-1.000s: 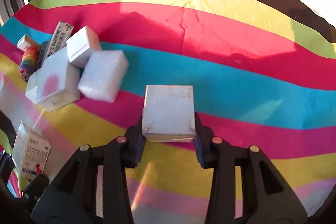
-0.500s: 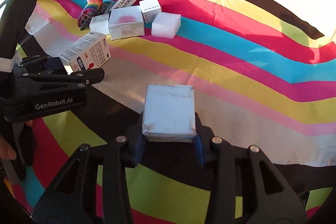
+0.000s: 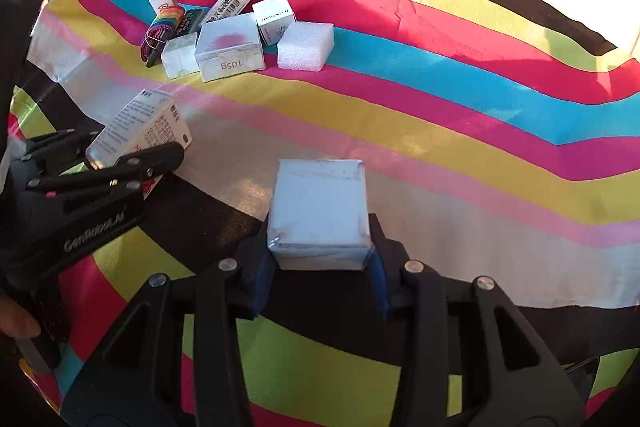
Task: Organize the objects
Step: 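Lift both held white boxes off the table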
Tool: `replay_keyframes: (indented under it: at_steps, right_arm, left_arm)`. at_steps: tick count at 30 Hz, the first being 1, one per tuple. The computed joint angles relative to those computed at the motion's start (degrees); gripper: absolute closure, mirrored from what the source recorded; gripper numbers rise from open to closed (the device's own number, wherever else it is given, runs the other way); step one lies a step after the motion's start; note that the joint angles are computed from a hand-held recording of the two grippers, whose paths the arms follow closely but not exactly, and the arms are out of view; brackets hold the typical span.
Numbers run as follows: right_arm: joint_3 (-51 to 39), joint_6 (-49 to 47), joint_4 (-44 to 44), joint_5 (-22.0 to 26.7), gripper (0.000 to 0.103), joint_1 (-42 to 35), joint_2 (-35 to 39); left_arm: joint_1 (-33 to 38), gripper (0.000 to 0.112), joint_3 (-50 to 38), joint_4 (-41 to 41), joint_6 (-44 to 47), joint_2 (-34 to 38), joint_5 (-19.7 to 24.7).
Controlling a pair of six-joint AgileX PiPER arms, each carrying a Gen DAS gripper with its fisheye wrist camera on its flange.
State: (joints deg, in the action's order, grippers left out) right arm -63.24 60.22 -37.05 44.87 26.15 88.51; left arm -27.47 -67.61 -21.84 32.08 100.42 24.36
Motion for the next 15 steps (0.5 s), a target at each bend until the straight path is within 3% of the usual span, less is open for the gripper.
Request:
replay_keyframes:
  at_steps: [4, 15]
  right_arm:
    - [0.1, 0.6, -0.4, 0.0, 0.059, 0.2, 0.1]
    - [0.0, 1.1, -0.4, -0.2, 0.059, -0.2, 0.4]
  left_arm:
    - [1.6, 0.071, 0.0, -3.1, 2.0, 0.1, 1.5]
    - [0.6, 0.069, -0.3, 1.1, -2.5, 0.3, 0.6]
